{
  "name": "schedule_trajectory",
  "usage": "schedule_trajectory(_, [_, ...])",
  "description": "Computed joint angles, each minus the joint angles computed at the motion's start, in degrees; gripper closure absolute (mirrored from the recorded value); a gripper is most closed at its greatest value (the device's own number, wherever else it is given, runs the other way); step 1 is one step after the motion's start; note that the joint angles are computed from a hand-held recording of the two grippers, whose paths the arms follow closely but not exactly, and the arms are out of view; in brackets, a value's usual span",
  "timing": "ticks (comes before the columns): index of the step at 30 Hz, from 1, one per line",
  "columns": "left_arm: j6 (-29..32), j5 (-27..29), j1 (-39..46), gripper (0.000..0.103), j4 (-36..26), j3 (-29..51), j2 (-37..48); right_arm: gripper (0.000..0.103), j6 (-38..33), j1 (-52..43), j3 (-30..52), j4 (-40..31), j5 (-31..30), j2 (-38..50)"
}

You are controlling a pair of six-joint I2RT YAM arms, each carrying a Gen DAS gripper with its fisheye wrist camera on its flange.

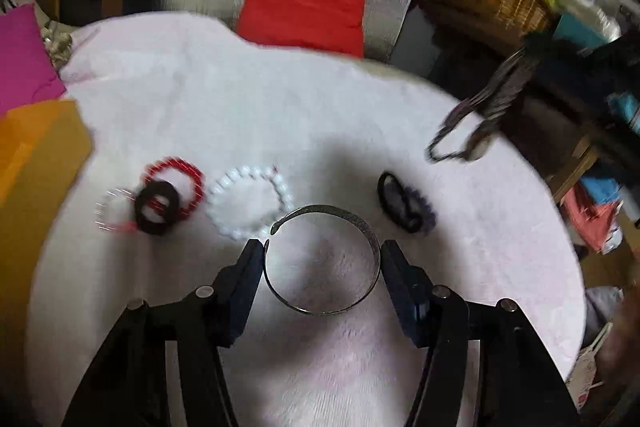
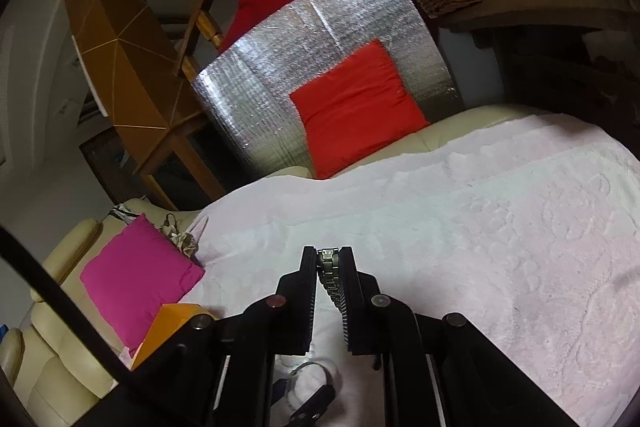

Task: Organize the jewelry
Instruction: 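Carry the bangle and watch into the orange box and open both tools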

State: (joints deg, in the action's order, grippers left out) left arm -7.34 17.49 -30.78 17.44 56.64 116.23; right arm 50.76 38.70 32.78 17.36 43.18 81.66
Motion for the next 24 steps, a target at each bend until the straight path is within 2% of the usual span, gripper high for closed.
schedule_trajectory(6, [2.00, 3.43, 12.08, 0.041, 7.56, -14.35, -16.72, 0.091, -4.14, 4.25, 8.39, 2.90, -0.81, 7.92])
schedule_trajectory(10, [3.82, 0.05, 22.85, 0.041, 10.80, -17.90, -22.07, 0.091, -7.61, 6.87, 18.06, 4.96, -3.81, 16.47])
schedule_trajectory(14, [4.58, -1.33, 31.60, 0.041, 8.38, -15.74, -19.83, 0.091, -10.47, 8.61, 32.69, 2.84, -9.42, 28.38])
schedule_trajectory(18, [5.00, -2.18, 37.38, 0.041, 3.64, -11.02, -13.46, 0.091, -11.06, 9.49, 48.71, -1.11, -15.40, 40.40])
schedule_trajectory(22, [5.86, -0.99, 40.96, 0.041, -2.61, -4.72, -7.08, 0.091, -10.68, 9.91, 66.53, -9.15, -19.19, 52.73])
schedule_trajectory(24, [6.86, 0.15, 42.33, 0.040, -4.23, -4.43, -5.38, 0.091, -8.88, 9.51, 75.23, -14.62, -21.39, 58.82])
